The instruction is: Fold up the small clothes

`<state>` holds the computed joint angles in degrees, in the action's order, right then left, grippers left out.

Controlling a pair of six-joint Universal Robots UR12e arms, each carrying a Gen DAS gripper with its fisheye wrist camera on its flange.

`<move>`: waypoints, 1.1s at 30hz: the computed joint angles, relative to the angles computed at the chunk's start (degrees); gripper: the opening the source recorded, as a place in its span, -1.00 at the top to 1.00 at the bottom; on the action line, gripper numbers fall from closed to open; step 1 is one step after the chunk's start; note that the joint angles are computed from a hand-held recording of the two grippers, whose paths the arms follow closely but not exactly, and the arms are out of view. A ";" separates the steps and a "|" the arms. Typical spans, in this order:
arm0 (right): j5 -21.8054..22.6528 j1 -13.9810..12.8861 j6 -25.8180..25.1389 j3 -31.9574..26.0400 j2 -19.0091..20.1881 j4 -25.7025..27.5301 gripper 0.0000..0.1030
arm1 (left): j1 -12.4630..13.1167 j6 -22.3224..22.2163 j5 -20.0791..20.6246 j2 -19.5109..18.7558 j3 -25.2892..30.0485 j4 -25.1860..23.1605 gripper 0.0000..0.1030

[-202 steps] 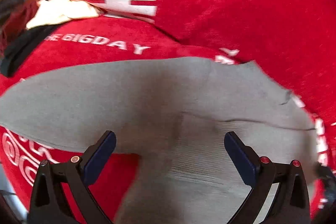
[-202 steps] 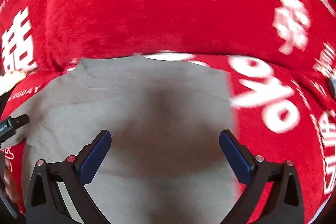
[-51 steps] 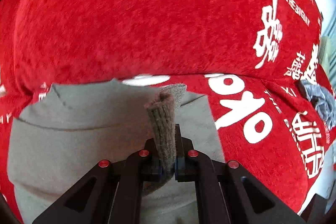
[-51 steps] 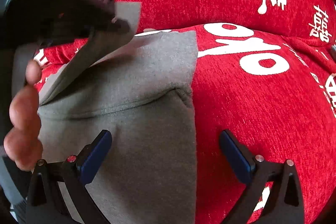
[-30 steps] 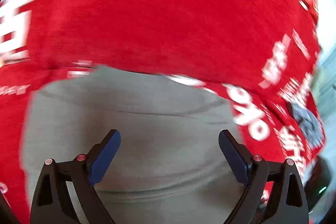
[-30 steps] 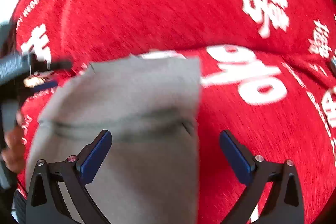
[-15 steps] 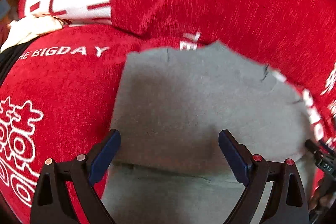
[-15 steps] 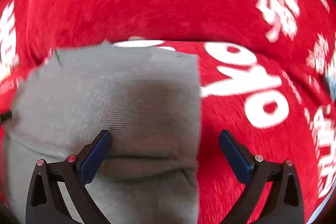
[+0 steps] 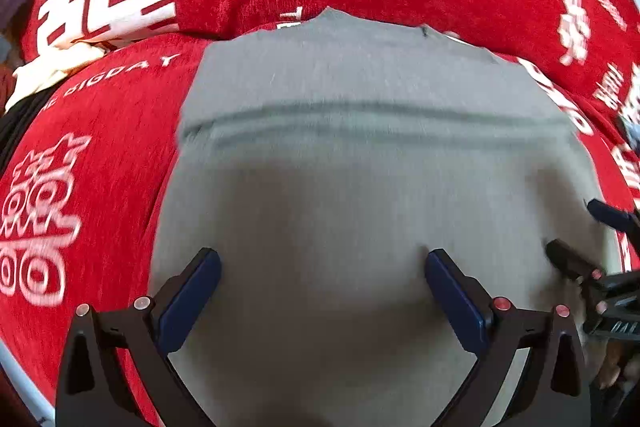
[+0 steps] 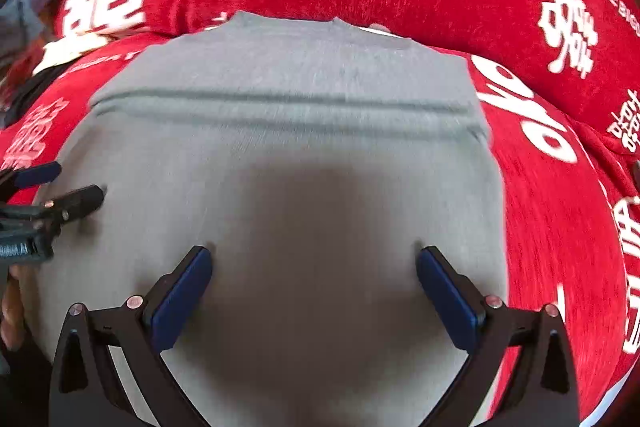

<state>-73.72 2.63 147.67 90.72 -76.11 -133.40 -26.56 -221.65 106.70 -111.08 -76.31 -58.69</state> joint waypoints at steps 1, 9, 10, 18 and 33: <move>1.03 -0.85 -2.23 2.16 -1.51 -0.95 -0.98 | -0.48 0.26 0.36 0.75 -1.09 0.57 -0.99; 3.42 -6.64 -20.65 13.93 -10.42 -3.74 -0.99 | -3.93 0.49 0.84 7.14 -9.57 1.57 -0.99; 1.08 -6.37 -22.67 14.65 -11.08 -4.10 -0.99 | -4.22 -0.08 0.69 7.56 -9.57 0.48 -0.99; 6.26 -2.69 -22.34 14.93 -12.36 -5.27 -0.99 | -6.57 4.50 1.92 3.81 -4.81 -0.58 -1.00; -4.98 -7.34 -31.54 18.62 -13.97 -6.56 -0.99 | -6.53 -3.37 1.60 8.56 -8.52 -10.44 -1.00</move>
